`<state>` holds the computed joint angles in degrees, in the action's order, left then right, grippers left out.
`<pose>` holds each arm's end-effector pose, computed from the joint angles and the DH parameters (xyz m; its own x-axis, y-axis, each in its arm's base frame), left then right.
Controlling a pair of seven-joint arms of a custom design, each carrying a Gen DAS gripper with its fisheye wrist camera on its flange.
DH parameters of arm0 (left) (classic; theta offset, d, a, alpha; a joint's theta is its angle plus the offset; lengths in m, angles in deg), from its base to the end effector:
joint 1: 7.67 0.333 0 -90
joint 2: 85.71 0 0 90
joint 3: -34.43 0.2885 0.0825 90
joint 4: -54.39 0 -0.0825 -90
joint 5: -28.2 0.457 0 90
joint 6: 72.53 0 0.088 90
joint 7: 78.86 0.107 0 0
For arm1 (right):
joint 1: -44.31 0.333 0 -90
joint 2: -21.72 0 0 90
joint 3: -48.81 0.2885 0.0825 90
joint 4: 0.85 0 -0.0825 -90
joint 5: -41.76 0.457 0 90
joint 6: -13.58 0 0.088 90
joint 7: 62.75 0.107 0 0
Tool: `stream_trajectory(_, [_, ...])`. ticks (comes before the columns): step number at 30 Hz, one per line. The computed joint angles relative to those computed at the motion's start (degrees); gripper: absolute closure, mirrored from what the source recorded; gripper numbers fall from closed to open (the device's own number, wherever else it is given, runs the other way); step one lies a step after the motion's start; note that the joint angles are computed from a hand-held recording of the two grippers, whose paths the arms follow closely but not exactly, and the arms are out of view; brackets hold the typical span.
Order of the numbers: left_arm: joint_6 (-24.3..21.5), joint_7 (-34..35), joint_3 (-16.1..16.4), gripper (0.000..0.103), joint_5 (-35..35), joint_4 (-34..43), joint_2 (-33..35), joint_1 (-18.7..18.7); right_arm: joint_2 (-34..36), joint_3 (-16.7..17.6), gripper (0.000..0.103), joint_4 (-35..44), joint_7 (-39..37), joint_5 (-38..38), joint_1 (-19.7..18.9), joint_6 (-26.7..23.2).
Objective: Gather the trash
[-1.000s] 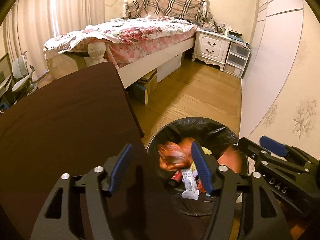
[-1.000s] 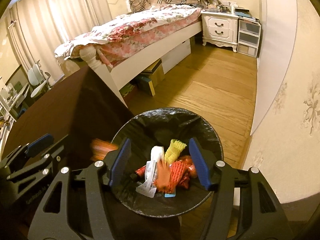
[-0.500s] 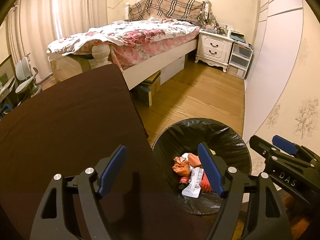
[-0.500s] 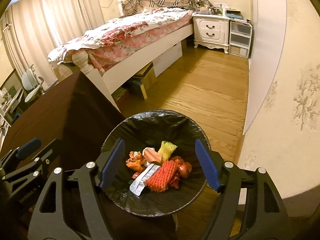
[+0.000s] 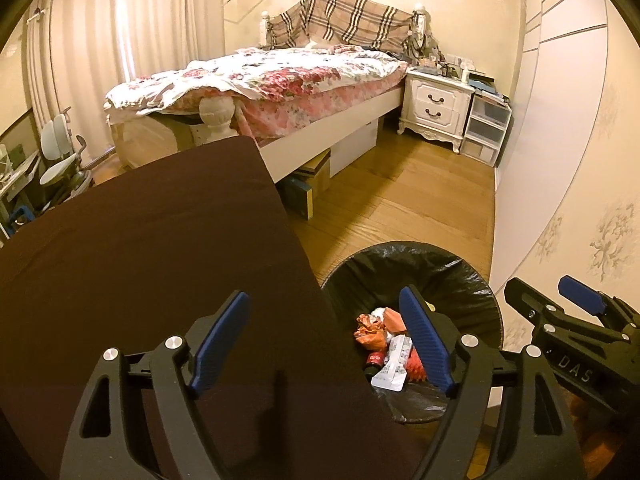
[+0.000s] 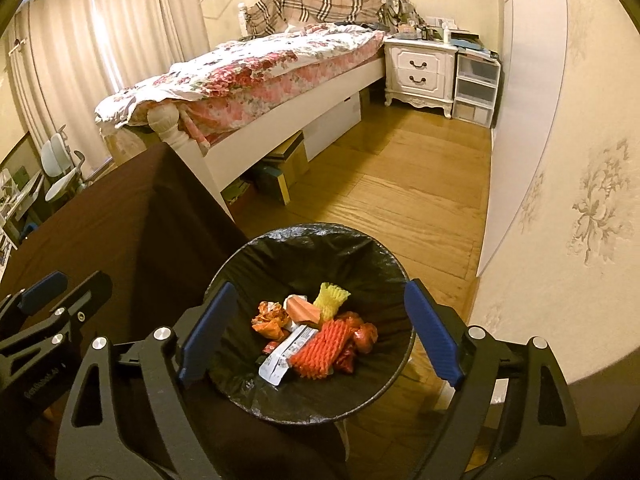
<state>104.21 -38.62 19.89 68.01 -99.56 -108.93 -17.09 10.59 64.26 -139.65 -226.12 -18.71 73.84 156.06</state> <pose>0.4287 -0.2403 0.3586 -0.2490 -0.9685 0.0023 -0.6648 0.1692 -0.7276 0.3870 0.3886 0.3312 -0.2296 -0.9677 -0.1043 -0.6648 0.2342 -0.7093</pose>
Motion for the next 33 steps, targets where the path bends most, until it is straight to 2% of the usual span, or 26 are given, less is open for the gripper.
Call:
stream_trajectory(20, [-0.29, -0.12, 1.66, 0.021, -2.42, -7.45, -10.33, -0.56, -1.80, 2.21, 0.014, 1.11, -1.11, 0.64, 2.82, -4.14])
stream_trajectory(33, [-1.52, 0.97, 2.72, 0.021, -4.44, -13.81, -20.05, -2.11, -3.62, 3.70, 0.013, 0.60, -0.38, 0.54, 4.47, -5.50])
